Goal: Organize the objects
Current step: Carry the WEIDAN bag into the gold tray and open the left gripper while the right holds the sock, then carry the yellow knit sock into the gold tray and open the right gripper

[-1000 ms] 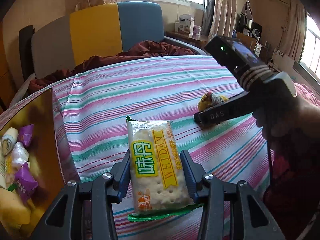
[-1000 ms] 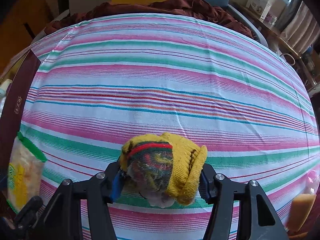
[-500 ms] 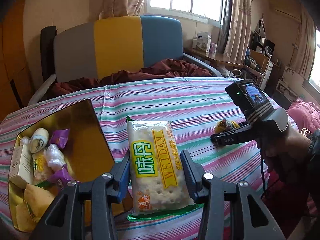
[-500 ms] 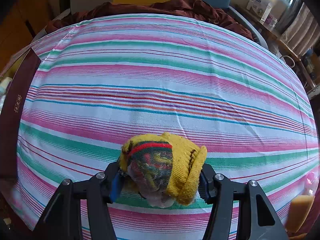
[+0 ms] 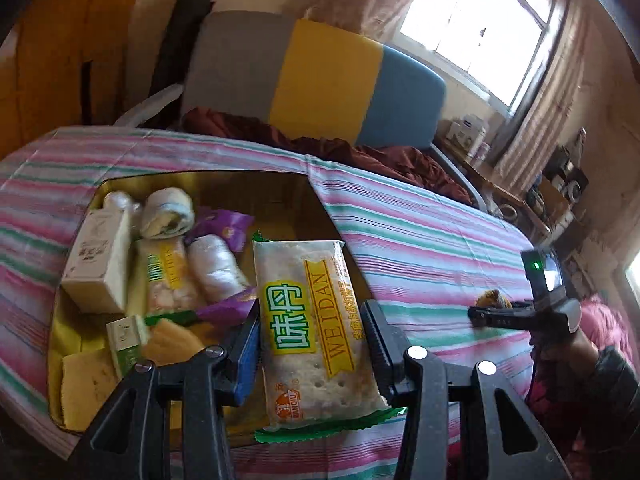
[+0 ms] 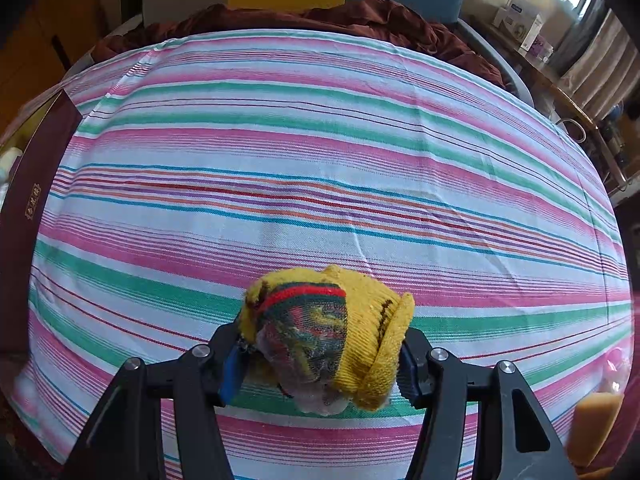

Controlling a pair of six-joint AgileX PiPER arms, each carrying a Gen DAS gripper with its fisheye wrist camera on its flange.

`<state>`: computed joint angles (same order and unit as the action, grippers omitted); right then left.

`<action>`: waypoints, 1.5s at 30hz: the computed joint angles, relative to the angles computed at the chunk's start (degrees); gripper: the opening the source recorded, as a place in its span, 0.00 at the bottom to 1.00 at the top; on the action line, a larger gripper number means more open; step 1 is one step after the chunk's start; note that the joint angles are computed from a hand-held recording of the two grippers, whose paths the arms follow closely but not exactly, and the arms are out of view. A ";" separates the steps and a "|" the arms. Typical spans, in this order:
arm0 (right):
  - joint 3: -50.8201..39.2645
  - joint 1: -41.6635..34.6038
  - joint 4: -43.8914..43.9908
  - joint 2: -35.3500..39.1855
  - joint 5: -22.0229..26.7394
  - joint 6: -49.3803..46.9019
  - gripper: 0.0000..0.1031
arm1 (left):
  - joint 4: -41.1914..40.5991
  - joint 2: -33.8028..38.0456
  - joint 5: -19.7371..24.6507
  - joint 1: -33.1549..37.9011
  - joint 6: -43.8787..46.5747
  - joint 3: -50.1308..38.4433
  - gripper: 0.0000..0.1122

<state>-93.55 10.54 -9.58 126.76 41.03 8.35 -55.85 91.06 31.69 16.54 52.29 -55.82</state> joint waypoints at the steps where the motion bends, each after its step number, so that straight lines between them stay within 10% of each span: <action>1: -0.18 0.21 -0.51 0.09 0.10 0.24 0.59 | 0.15 1.20 2.07 2.81 -0.90 -1.41 0.42; 7: 0.10 0.38 -0.99 -0.28 0.21 0.47 0.59 | 2.51 6.73 6.55 9.34 -6.06 -9.01 0.42; 22: 4.50 0.49 -1.60 -3.06 -1.39 1.10 0.59 | 22.31 31.87 14.94 -5.77 -36.18 -42.42 0.42; 32: 6.17 0.05 0.37 -4.79 -1.28 -0.06 0.59 | 32.79 37.32 17.68 -8.68 -44.90 -49.81 0.42; 45: 3.57 0.14 -0.40 -3.76 0.24 -0.10 0.58 | 31.60 10.54 -6.17 -8.32 -33.13 -15.21 0.42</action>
